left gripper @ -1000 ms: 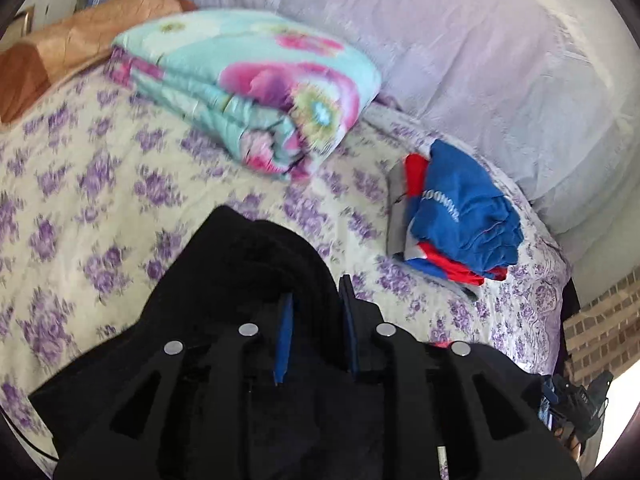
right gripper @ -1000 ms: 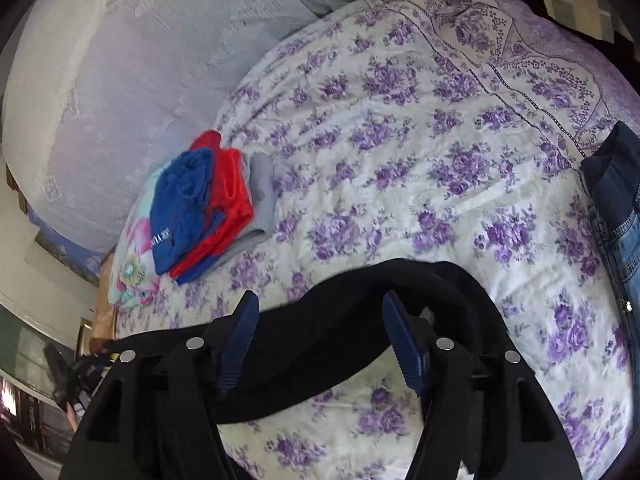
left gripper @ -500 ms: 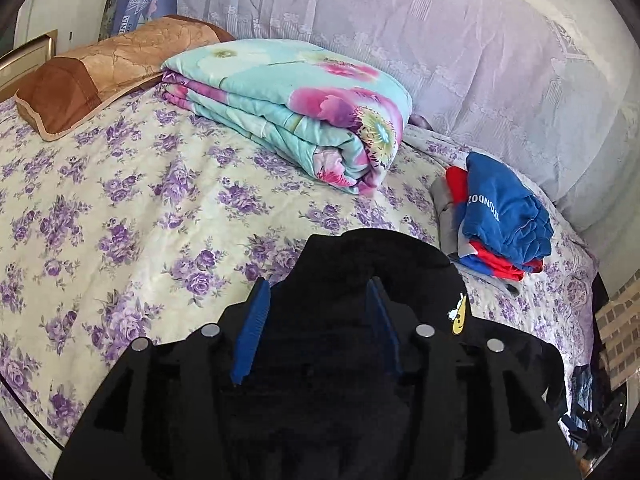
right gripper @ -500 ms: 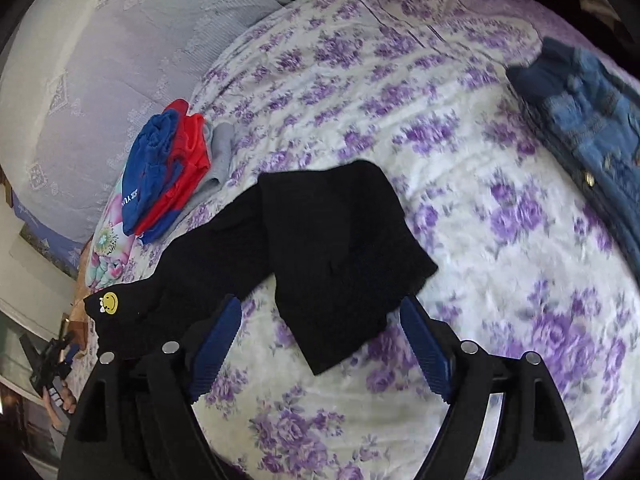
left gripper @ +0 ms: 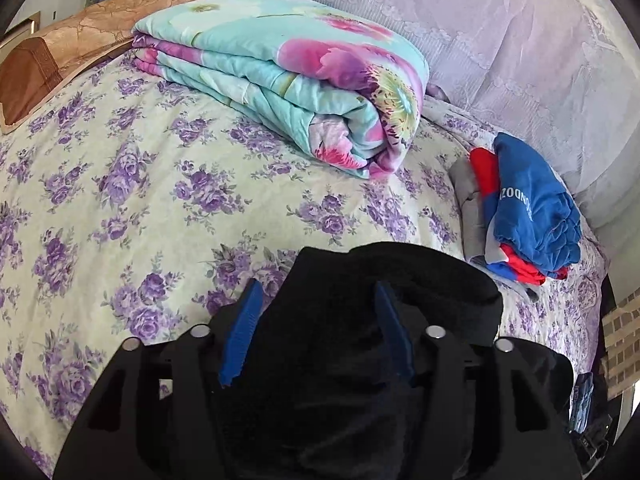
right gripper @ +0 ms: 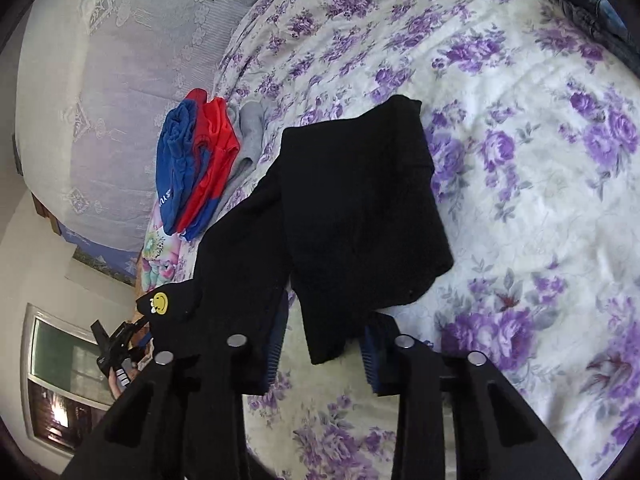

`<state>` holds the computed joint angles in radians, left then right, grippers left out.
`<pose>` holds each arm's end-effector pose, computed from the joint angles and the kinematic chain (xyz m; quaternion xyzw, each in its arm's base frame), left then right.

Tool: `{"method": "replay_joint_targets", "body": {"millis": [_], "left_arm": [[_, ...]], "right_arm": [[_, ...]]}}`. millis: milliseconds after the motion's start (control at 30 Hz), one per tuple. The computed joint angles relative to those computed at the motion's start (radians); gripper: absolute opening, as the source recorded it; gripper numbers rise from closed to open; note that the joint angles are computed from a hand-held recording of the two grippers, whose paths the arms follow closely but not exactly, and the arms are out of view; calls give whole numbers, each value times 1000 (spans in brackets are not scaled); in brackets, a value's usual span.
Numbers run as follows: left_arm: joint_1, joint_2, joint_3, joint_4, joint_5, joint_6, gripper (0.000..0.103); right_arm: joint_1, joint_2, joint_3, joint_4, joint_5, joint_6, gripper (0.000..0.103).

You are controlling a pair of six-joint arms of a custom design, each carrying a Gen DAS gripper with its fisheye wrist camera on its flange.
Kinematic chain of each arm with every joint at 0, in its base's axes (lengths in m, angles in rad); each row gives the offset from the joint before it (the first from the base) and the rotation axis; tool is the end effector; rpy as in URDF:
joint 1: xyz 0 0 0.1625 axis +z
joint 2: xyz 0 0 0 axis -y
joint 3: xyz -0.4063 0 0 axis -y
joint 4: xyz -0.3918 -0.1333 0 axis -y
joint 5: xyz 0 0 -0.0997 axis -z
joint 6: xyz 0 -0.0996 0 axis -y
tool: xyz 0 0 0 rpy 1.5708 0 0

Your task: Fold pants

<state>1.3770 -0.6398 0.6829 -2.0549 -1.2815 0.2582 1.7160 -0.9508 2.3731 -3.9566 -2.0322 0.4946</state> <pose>-0.0047 -0.8635 0.3444 0.1856 0.9481 -0.2118 0.1475 0.1494 -0.4068 0.1367 -0.2543 -0.8312 0.4919 0.0505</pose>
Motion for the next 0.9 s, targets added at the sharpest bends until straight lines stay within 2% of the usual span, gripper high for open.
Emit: {"method": "replay_joint_targets", "body": {"millis": [33,133,167,200,267,333,367,433,500,567,700,767,800,833,900], "left_arm": [[4,28,-45,24,1,-19,67],[18,102,-170,149,-19,-67,67],[20,106,-165,166,-20,-72,67],[15,92,-119,143,0,-54,67],[-12,33,41,16,95,52,67],[-29,1,124,-37,128,123,66],[-32,-11,150,-56,124,142,64],[-32,-22,173,-99,116,165,45],[-19,-28,166,-132,72,150,35],[-3,-51,162,-185,9,112,32],[2,-135,211,-266,-50,86,30],[-2,-149,208,-272,-61,86,30],[-4,-146,196,-262,-55,87,31],[-6,-139,188,-256,-39,83,31],[-5,-105,148,-218,0,60,31]], "right_arm": [[2,6,1,-16,-5,0,22],[11,12,10,-63,-16,2,19],[17,12,18,-80,-24,0,19],[21,12,21,-94,-31,-2,19],[24,9,27,-112,-36,-1,19],[18,4,33,-119,-33,1,19],[12,4,34,-117,-27,4,19],[-1,1,41,-115,-9,14,19],[-10,-7,44,-113,6,29,19],[-6,-9,52,-134,3,37,19],[11,-28,70,-157,-25,41,19],[12,-51,79,-134,-30,51,23],[9,-61,82,-124,-22,57,29],[6,-67,85,-121,-10,61,42],[14,-70,84,-124,-16,72,48]]}}
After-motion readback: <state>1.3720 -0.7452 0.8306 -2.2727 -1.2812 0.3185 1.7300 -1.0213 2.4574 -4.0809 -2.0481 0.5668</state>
